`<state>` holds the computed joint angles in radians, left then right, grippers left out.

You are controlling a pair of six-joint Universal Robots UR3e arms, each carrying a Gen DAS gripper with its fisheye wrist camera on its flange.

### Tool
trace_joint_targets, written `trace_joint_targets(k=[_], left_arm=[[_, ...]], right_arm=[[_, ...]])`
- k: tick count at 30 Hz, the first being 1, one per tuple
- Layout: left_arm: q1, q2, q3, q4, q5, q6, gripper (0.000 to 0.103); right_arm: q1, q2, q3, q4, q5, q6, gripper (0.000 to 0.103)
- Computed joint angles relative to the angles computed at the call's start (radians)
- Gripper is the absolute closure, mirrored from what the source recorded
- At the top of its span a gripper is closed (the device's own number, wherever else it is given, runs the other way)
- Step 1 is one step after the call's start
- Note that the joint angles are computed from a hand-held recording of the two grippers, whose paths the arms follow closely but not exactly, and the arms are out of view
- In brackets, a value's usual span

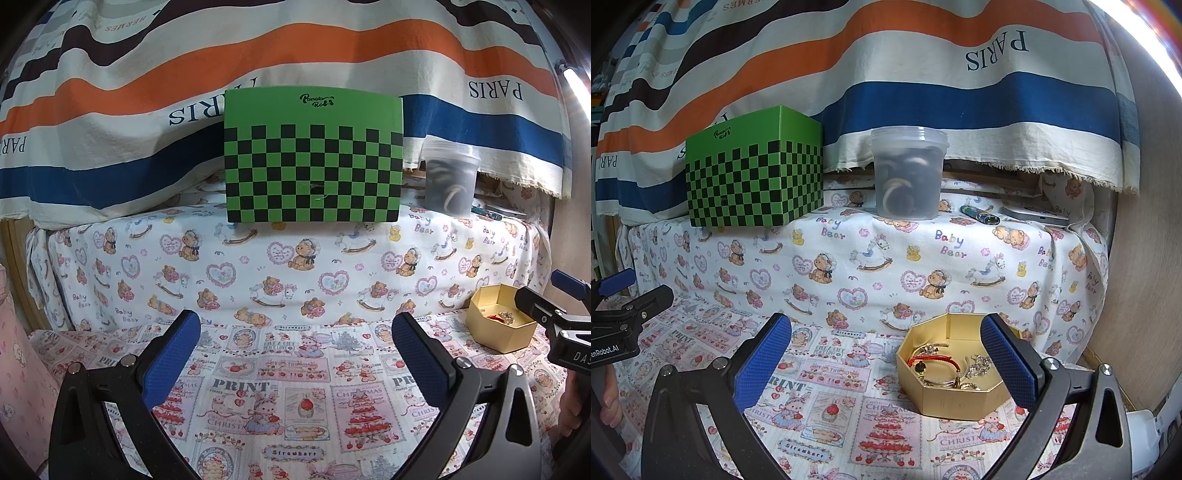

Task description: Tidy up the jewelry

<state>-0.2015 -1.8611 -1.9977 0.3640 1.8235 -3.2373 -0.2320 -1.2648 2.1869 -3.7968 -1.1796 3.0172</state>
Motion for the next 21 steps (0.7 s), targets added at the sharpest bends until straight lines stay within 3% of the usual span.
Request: trace_joint_targets(k=[21], left_arm=[[0.001, -0.001, 0.023, -0.055, -0.037, 0.032, 0.000]], right_arm=[[0.016, -0.001, -0.015, 0.042, -0.005, -0.032, 0.000]])
